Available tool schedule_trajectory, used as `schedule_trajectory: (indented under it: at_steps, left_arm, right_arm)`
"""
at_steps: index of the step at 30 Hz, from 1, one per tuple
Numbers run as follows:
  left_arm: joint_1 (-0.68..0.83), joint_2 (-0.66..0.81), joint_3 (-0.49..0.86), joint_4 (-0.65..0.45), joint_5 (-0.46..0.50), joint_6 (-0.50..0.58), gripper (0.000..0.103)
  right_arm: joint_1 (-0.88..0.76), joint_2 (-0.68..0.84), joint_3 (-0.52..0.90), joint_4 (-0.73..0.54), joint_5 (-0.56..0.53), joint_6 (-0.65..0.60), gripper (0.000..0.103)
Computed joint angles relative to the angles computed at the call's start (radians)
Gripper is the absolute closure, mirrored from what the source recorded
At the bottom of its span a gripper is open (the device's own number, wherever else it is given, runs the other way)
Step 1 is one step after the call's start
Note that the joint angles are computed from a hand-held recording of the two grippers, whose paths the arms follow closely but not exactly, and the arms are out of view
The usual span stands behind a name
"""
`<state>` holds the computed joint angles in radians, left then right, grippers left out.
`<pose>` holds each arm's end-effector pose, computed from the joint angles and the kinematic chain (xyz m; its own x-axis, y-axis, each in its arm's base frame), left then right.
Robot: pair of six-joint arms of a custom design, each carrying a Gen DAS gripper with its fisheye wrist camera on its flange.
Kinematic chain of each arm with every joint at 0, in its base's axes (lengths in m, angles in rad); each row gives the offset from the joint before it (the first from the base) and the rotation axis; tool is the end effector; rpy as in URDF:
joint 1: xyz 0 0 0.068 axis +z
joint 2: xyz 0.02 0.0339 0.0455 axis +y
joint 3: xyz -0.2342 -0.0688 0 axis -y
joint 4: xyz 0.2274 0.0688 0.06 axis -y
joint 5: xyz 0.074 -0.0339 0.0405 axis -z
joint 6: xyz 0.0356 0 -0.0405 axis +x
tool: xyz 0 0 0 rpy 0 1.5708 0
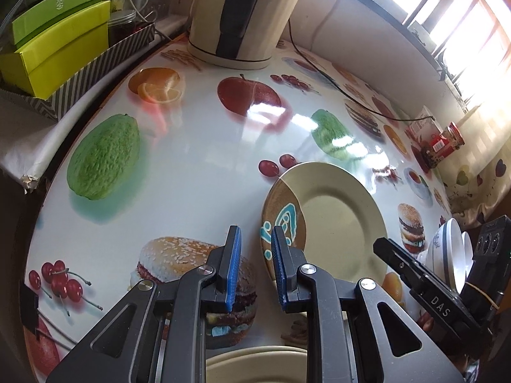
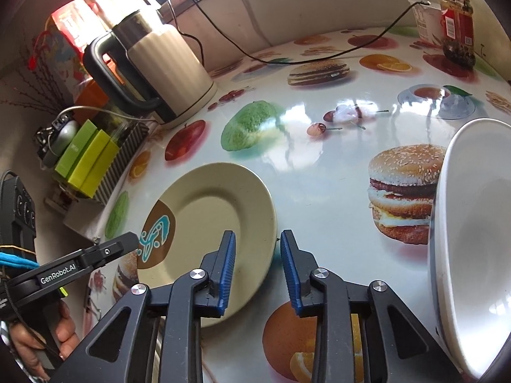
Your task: Organize plates and bowls
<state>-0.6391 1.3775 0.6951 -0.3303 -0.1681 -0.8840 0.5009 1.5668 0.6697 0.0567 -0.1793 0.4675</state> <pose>0.2019 -0.1426 0.1539 -0.8314 -0.3320 -0.4455 -0.1987 0.9265 -0.3195 0.2430 0.1403 0.1262 -0.8433 0.0439 -0.5357 -0.2205 0.8807 0.4193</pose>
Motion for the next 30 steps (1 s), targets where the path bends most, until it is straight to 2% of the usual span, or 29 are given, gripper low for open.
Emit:
schedule_trajectory:
  at_steps: [12, 18, 23, 30]
  left_arm:
    - [0.032, 0.056, 0.011, 0.042, 0.067, 0.006, 0.083]
    - [0.024, 0.063, 0.014, 0.049, 0.061, 0.011, 0.083]
    - [0.020, 0.070, 0.022, 0.045, 0.059, 0.012, 0.090]
    - [0.022, 0.070, 0.021, 0.044, 0.059, 0.016, 0.090]
  right_arm:
    - [-0.010, 0.012, 0.002, 0.006, -0.014, 0.006, 0.085]
    - [-0.009, 0.013, 0.002, 0.006, -0.014, 0.009, 0.085]
    - [-0.009, 0.012, 0.001, 0.006, -0.013, 0.008, 0.086]
    - [-0.008, 0.010, 0.000, 0.006, -0.013, 0.009, 0.086]
